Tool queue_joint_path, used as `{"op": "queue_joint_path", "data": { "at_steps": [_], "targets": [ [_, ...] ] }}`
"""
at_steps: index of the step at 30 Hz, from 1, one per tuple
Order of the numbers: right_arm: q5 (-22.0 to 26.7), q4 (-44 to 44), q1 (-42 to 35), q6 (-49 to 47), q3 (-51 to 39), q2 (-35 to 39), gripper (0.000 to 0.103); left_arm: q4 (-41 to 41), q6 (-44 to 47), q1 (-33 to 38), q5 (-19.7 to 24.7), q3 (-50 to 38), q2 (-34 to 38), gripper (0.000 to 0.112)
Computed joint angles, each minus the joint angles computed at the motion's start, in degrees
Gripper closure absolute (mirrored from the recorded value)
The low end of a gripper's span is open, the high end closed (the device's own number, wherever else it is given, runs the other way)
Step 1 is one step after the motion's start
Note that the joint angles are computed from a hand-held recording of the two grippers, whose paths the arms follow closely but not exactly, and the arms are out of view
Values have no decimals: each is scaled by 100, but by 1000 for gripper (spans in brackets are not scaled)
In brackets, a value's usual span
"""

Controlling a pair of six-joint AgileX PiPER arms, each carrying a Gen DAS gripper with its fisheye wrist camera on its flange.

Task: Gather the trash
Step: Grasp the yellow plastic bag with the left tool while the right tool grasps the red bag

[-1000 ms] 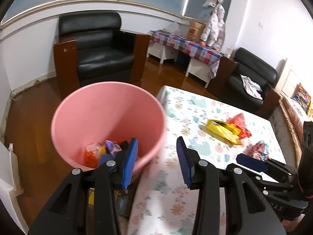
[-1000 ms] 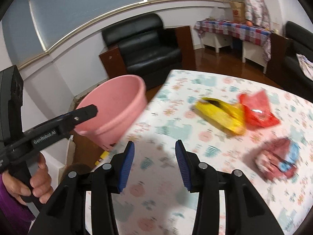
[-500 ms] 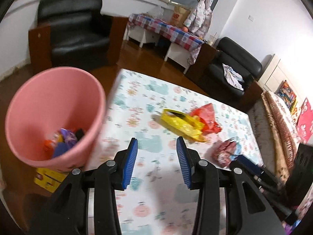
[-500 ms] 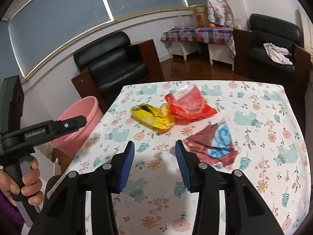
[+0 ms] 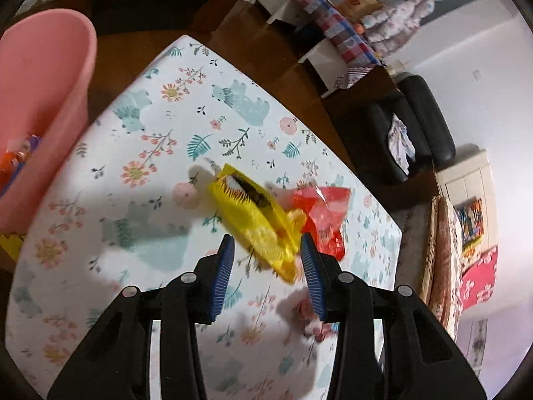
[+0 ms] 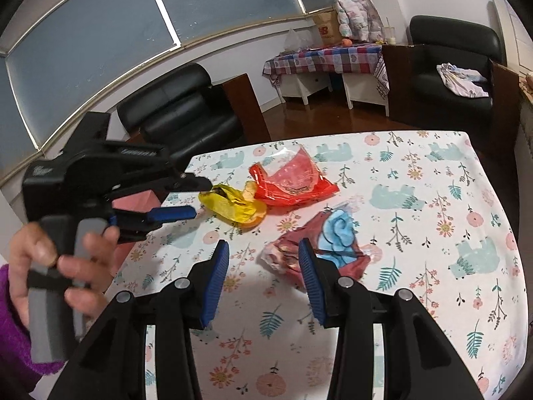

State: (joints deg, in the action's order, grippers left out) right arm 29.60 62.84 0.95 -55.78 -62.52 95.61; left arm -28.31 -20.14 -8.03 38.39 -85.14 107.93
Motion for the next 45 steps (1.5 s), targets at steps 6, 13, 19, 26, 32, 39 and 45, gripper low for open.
{"op": "queue_joint_path", "data": {
  "at_steps": [6,13,19,26,32,39,45],
  "targets": [
    [177,172,-224,-124,-77,135,60,248,-671,17,310,-581,528,71],
    [281,193,-350,-94,-191,289,60,618,-1162,-137,590,-1178,912,71],
    [381,127,-376,5,-367,410,60,547,-843,-159,325,-1003,851,72],
    [587,-109,-221,356,-891,680,60,329,-316,-12,104,-646,688,103],
    [489,-868,206,950,-1645,1062,53,214,278,121,-185,-39,237,104],
    [379,-2557,722,2318,-2781,1834,51,328,751,183,-510,642,-333,104],
    [681,-3809,918,3442,-3622,2453,78,398,1076,248,-726,1049,-668,104]
  ]
}}
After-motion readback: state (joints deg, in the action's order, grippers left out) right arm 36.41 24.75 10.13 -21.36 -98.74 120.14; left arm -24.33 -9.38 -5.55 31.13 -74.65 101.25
